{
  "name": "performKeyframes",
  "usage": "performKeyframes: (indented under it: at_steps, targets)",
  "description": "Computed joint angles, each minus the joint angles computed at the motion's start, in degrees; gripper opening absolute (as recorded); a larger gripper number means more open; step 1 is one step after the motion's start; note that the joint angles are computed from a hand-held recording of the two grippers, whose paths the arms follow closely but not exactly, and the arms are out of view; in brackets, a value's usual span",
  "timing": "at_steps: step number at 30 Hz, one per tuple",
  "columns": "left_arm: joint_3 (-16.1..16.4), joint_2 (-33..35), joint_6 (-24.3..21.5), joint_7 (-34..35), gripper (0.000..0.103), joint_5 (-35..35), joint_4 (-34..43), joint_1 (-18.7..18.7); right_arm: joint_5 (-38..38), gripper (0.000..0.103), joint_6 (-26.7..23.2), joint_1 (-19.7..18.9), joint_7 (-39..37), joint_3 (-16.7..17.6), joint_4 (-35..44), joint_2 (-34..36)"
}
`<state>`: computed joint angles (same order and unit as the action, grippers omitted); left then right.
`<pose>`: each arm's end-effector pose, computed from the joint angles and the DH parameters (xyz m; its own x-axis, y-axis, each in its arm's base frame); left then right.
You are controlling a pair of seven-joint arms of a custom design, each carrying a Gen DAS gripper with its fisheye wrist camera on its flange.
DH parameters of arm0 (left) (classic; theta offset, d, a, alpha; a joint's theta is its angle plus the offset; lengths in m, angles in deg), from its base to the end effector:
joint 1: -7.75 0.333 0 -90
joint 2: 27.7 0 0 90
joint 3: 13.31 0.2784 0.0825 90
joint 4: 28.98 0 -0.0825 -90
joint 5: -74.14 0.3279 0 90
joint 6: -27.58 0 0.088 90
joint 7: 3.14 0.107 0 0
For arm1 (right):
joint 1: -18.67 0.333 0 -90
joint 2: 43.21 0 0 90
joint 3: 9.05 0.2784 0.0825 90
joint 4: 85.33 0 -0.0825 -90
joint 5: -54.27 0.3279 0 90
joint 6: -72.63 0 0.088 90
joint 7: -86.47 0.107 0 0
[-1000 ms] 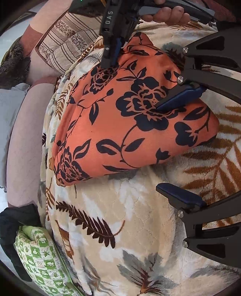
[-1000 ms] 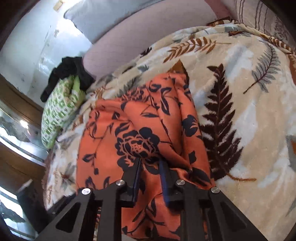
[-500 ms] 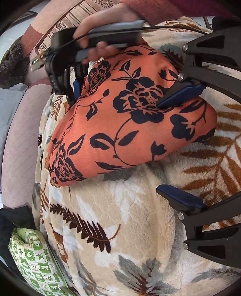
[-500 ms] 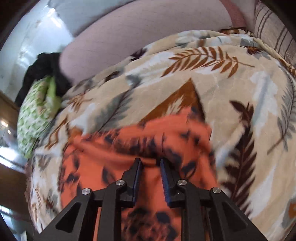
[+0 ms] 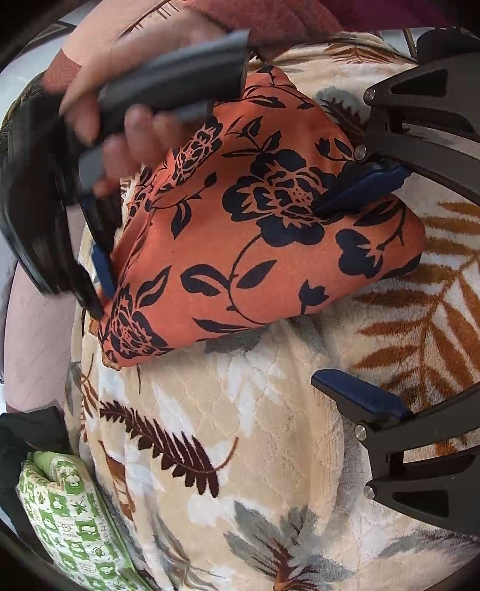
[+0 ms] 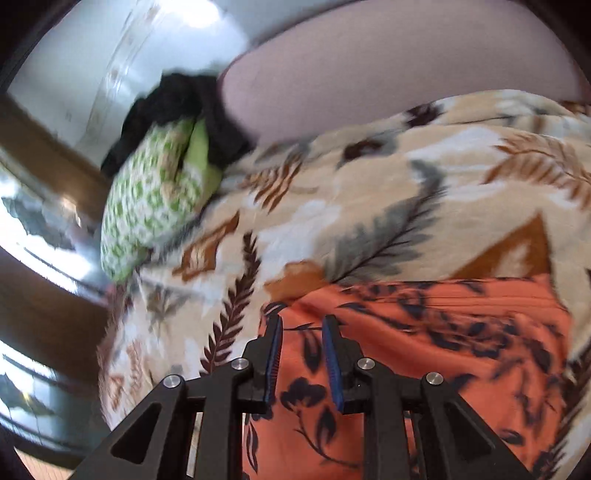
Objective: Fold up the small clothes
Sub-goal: 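Release the bundle and press it with the right gripper while the left gripper holds it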
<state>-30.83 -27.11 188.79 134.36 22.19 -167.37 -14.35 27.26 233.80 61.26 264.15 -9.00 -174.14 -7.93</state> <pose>0.3871 -0.2705 0.3393 -0.6765 -0.6931 0.2489 -0.7087 0.5209 -0.4759 0.4836 0.4753 0.3605 -0.2212 -0.8361 -0.5020 -0.8004 0.4498 -0.3963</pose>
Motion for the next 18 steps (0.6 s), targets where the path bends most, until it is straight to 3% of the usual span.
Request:
performKeyframes:
  at_steps: [2,4,9,13,15,18]
  targets:
    - [0.00,0.01,0.30,0.26,0.085,0.05,-0.13,-0.01,6.14,0.025,-6.58,-2.34,-6.25,2.96,7.68,5.87]
    - [0.09,0.19,-0.13,0.64,0.086,0.11,0.10,0.10,5.16,0.025,-2.91,-3.03,-4.52,2.18,7.84,7.60]
    - [0.38,-0.50,-1.13,3.19,0.085,-1.88,0.52,0.40,-5.00,0.025,5.70,6.93,14.92,-11.70,-4.59,-0.70]
    - [0.52,-3.23,3.99,11.90,0.085,-11.67,-0.35,-0.59,-20.82,0.025,7.51,16.89,30.30,-20.43,-16.87,-11.67]
    - [0.97,-3.87,5.72,14.85,0.085,-16.09,-0.02,-1.08,-28.97,0.025,3.76,21.63,37.58,-22.24,-22.73,-18.22]
    - [0.99,-2.86,7.67,11.57,0.085,-15.72,0.98,-1.19,-33.98,0.025,-2.81,24.48,42.85,-19.89,-28.42,-24.95]
